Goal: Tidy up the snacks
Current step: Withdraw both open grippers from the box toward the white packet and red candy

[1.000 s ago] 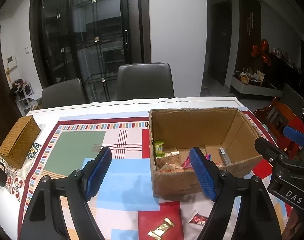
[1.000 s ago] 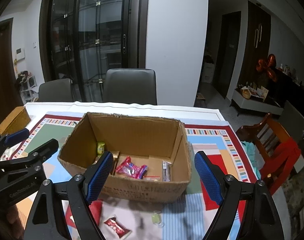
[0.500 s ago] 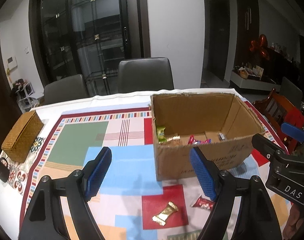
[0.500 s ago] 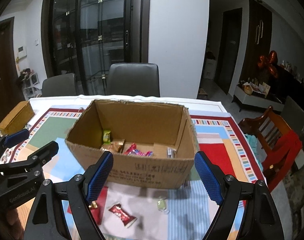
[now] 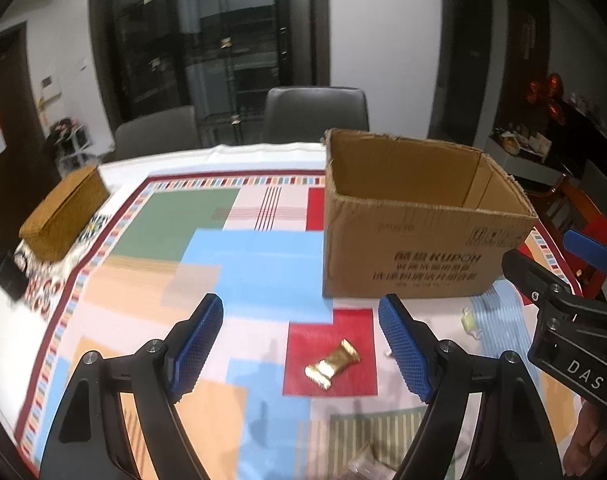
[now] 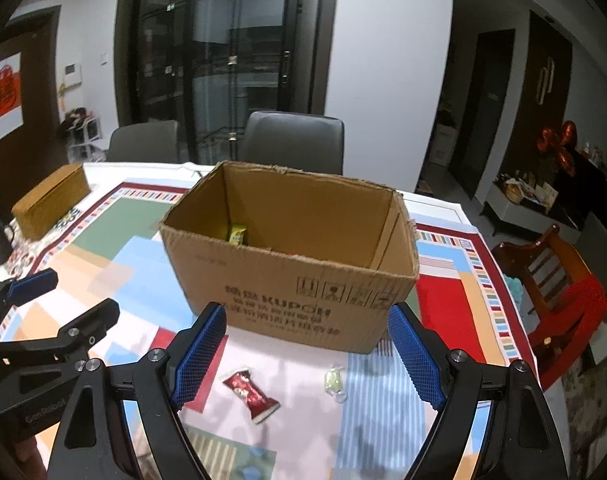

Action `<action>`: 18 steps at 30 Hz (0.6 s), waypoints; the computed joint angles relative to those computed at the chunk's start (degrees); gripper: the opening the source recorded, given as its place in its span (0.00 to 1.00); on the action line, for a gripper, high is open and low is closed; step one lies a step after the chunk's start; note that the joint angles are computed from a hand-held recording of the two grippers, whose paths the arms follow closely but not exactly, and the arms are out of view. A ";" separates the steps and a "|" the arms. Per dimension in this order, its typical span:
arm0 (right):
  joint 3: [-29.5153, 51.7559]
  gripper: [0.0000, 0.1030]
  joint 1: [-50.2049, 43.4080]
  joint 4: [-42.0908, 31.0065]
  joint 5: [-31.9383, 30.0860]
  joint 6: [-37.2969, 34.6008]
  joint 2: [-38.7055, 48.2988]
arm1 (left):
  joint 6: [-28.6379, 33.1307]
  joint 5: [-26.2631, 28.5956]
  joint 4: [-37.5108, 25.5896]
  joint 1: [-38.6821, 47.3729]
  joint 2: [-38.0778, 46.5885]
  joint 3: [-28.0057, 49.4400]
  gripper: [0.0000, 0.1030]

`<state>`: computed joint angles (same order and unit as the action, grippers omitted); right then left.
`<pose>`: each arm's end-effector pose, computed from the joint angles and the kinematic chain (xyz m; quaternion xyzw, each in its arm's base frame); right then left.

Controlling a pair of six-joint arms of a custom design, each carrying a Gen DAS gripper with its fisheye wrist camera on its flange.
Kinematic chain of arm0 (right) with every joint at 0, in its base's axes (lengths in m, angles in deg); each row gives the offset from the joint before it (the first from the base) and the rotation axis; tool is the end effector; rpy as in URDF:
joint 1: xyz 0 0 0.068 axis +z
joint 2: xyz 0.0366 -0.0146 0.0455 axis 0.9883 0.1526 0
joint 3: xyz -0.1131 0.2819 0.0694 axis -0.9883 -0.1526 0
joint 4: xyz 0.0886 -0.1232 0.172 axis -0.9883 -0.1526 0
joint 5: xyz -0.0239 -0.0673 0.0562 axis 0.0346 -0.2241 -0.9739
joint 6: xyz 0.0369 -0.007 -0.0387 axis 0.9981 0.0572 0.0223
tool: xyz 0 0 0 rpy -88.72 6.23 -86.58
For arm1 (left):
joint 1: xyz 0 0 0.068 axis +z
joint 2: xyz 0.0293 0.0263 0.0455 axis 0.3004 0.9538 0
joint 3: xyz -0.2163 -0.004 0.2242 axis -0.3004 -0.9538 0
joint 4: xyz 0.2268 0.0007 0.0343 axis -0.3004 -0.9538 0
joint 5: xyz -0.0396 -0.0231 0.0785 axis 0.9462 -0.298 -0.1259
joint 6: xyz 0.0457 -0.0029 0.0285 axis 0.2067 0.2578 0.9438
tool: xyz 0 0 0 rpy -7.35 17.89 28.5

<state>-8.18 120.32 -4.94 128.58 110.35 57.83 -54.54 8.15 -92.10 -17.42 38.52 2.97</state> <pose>0.1602 0.0983 0.2630 0.1083 0.8897 -0.1169 0.4278 0.2267 -0.1508 0.2419 0.1779 0.9033 -0.0683 0.3843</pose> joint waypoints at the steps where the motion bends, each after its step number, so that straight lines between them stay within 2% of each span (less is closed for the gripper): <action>1: -0.36 0.82 0.15 0.24 -0.15 -0.37 -0.19 | -1.09 -0.59 -0.01 -0.18 -0.39 -0.64 0.78; 10: -5.31 0.82 0.69 5.52 -3.21 -7.92 -2.52 | -14.78 -6.59 -2.10 -4.36 -2.73 -5.70 0.78; 16: -7.96 0.81 -3.54 9.17 -12.77 -15.38 -3.14 | -26.79 -8.21 -7.28 -7.11 -1.21 -5.77 0.78; 18: -8.57 0.81 -5.14 9.84 -15.61 -17.74 -3.03 | -28.74 -8.48 -8.53 -8.16 -0.17 -5.48 0.78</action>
<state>-16.75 115.18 4.89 112.97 92.61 54.80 -83.28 -0.33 -100.63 -25.58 38.35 -2.51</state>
